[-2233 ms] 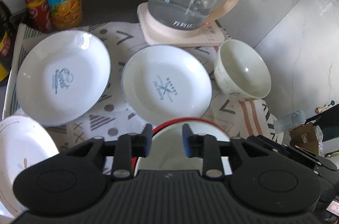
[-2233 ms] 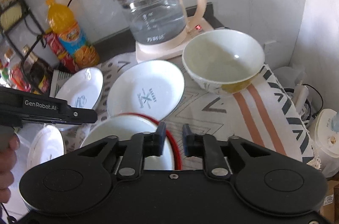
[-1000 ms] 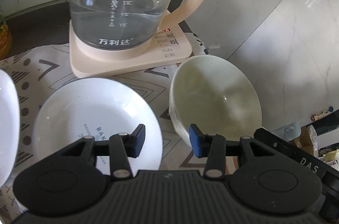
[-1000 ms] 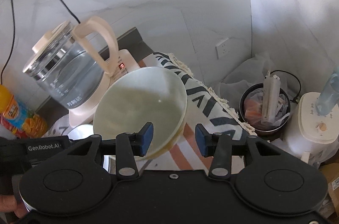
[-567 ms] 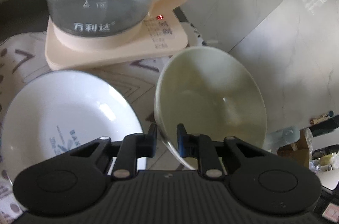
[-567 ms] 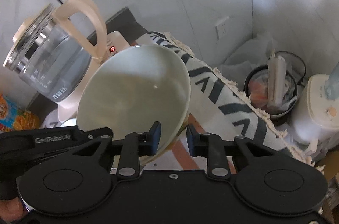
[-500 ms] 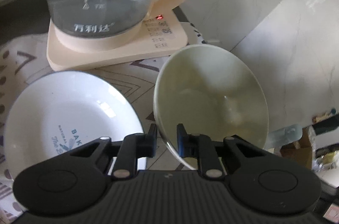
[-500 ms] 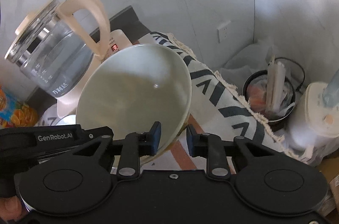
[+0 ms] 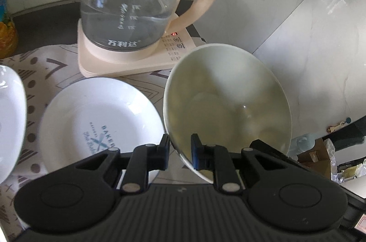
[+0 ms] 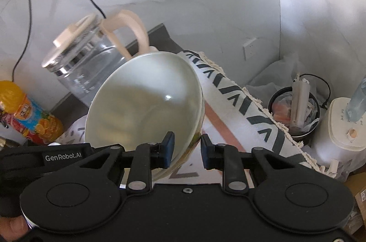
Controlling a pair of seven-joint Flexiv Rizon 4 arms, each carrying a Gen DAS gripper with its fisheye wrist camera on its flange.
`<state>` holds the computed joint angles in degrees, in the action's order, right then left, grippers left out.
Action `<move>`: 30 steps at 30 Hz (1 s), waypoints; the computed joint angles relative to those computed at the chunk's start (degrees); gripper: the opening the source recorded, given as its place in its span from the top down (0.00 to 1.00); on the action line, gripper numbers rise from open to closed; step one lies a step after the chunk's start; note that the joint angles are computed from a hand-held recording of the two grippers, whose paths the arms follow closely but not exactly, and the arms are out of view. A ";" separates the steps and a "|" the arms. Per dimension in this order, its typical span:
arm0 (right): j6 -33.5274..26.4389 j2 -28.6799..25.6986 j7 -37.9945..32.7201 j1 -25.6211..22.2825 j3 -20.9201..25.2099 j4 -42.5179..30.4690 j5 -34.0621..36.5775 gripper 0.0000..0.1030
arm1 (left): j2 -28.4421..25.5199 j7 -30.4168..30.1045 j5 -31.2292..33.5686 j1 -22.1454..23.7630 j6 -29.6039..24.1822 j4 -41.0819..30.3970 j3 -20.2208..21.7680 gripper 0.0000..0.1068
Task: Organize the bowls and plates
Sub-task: 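Lift the speckled cream bowl with both tools and carry it onto the stack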
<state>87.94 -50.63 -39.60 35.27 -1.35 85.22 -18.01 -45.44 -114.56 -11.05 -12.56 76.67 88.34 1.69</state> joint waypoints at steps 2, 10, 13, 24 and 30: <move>0.42 0.76 -0.11 0.22 0.06 0.91 0.05 0.76 | 0.84 -0.21 -0.01 0.07 0.57 1.12 -0.05 0.84; 5.12 3.91 0.02 3.22 -2.77 5.85 0.45 0.76 | 5.37 -1.33 0.45 -0.50 2.60 6.96 0.61 0.84; 6.68 5.25 -0.49 4.61 -3.96 7.87 0.79 0.76 | 6.94 -1.90 0.59 -0.78 3.41 9.17 0.80 0.84; 11.02 8.91 -4.14 9.95 -7.64 14.32 3.33 0.76 | 12.12 -4.51 1.69 -2.63 6.80 17.20 2.35 0.84; 11.55 10.38 -6.75 10.66 -6.73 16.71 4.39 0.76 | 14.57 -6.06 1.92 -3.15 7.78 21.06 2.77 0.84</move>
